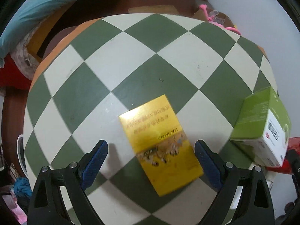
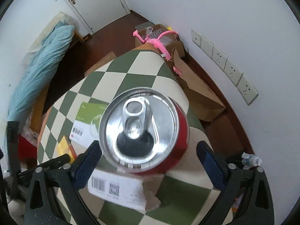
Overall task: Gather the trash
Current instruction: 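Grasp the yellow snack box with the left tool while the right tool grasps the red cola can, then carry the yellow box and cola can over the white bin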
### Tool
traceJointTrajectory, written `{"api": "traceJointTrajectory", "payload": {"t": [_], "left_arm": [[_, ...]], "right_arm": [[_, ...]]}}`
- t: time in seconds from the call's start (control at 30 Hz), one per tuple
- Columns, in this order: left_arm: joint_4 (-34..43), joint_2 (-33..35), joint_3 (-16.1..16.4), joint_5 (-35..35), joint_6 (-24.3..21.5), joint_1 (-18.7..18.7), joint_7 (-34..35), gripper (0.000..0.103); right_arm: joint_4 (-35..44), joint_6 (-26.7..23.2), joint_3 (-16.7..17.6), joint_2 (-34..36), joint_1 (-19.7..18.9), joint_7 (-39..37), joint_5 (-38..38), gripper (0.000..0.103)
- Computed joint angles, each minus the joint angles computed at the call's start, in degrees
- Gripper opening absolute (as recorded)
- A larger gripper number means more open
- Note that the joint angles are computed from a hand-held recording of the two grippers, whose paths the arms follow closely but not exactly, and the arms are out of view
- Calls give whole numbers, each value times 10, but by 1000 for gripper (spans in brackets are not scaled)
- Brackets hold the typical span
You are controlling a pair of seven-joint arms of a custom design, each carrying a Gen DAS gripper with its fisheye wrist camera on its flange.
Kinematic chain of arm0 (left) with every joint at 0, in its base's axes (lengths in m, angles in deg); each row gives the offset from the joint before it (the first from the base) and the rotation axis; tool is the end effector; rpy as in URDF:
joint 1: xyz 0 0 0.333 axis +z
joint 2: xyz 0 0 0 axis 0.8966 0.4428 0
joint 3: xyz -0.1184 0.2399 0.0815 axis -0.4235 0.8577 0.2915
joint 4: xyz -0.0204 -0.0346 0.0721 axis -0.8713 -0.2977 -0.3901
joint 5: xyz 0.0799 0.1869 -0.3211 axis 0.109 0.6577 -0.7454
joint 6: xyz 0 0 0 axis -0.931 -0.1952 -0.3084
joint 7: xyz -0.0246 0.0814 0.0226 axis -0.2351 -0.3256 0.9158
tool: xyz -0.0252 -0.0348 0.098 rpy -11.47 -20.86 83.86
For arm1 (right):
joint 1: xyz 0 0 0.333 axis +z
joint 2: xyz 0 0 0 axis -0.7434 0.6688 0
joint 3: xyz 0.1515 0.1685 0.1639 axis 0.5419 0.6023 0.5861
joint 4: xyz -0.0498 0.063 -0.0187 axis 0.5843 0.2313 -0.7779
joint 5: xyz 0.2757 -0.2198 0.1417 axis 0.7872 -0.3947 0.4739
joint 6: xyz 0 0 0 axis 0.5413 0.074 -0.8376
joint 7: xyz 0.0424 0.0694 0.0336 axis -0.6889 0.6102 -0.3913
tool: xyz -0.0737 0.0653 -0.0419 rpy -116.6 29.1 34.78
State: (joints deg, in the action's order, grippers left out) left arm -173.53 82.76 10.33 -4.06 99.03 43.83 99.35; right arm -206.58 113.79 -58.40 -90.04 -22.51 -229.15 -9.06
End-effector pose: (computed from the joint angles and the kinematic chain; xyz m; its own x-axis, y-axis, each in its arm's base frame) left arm 0.5143 -0.3297 0.4551 -0.3732 -0.9276 0.0169 -0.9108 0.3628 -0.1973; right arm 0.3079 0.2604 0.4918 -0.6611 -0.6835 -0.3094 -0.5529 0.7226 -0.4149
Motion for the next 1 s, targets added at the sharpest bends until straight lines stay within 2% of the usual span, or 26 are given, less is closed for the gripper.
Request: {"api": "traceJointTrajectory", "payload": {"t": [0.07, 0.17, 0.3, 0.4, 0.57, 0.8, 1.0], "left_arm": [[4, 7, 1, 4, 3, -2, -6, 91], [-3, 1, 1, 5, 13, -3, -14, 88], [-44, -34, -3, -4, 35, 3, 16, 70], [-72, -61, -4, -14, 36, 10, 43, 64], [-128, -111, -4, -3, 69, 23, 65, 61], [-222, -220, -7, -3, 133, 45, 93, 60], [-248, -278, -10, -18, 169, 64, 110, 60]], "right_arm": [[-2, 7, -1, 5, -2, 3, -1, 79], [-11, 14, -4, 0, -4, 1, -4, 78], [-18, 14, -3, -9, -5, -1, -8, 77], [-12, 0, 4, -9, -3, -1, -10, 77], [-5, -25, 18, -15, 3, 8, -20, 76], [12, -63, 34, -13, 16, 17, -35, 76], [46, -100, 54, -11, 28, 33, -56, 75]]}}
